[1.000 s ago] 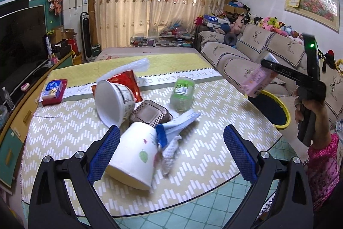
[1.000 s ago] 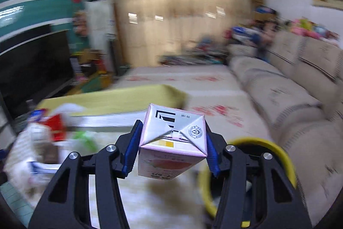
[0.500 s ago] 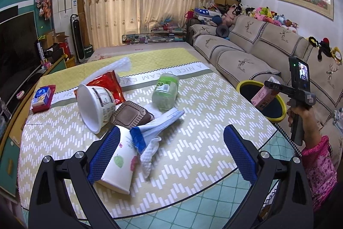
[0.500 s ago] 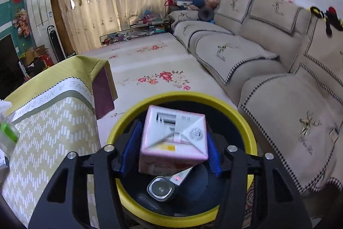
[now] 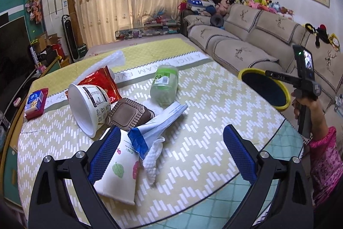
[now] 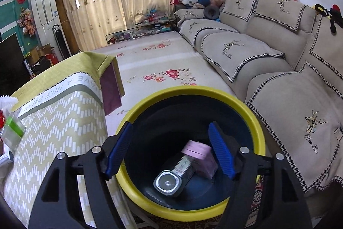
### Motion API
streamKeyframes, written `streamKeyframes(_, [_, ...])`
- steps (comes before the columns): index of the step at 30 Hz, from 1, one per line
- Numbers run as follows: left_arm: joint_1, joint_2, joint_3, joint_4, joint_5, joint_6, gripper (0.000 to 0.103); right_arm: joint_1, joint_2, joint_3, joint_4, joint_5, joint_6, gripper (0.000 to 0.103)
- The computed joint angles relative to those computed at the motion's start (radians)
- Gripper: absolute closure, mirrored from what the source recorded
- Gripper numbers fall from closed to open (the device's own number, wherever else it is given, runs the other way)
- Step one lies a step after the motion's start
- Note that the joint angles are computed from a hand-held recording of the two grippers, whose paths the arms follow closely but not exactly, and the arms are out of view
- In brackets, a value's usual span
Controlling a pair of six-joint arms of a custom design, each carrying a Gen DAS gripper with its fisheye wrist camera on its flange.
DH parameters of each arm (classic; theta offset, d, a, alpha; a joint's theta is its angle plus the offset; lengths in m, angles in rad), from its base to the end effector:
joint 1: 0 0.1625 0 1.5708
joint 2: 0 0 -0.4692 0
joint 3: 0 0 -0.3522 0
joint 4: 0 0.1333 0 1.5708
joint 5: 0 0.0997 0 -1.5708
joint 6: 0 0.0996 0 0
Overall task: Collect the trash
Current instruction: 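Carry the pink carton over the bin and open the right gripper, then grasp the white paper strip with the left gripper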
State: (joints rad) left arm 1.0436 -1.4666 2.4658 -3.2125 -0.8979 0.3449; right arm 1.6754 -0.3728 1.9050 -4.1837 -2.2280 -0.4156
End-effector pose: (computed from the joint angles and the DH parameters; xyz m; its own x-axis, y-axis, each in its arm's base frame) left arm -0.0152 -0.4144 0.3303 -0.6767 0.3005 -0.6722 0.6711 0.6272 -0.3952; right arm 0.1313 -0.5564 0.0323 -0.7520 0.2258 0.6193 -0.3856 0.6113 -0.6911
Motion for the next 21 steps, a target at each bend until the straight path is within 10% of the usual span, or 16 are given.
streamKeyframes(21, [0.02, 0.153, -0.12, 0.056, 0.067, 0.206, 0.038, -0.006, -0.003, 0.018, 0.018, 0.024, 0.017, 0.034])
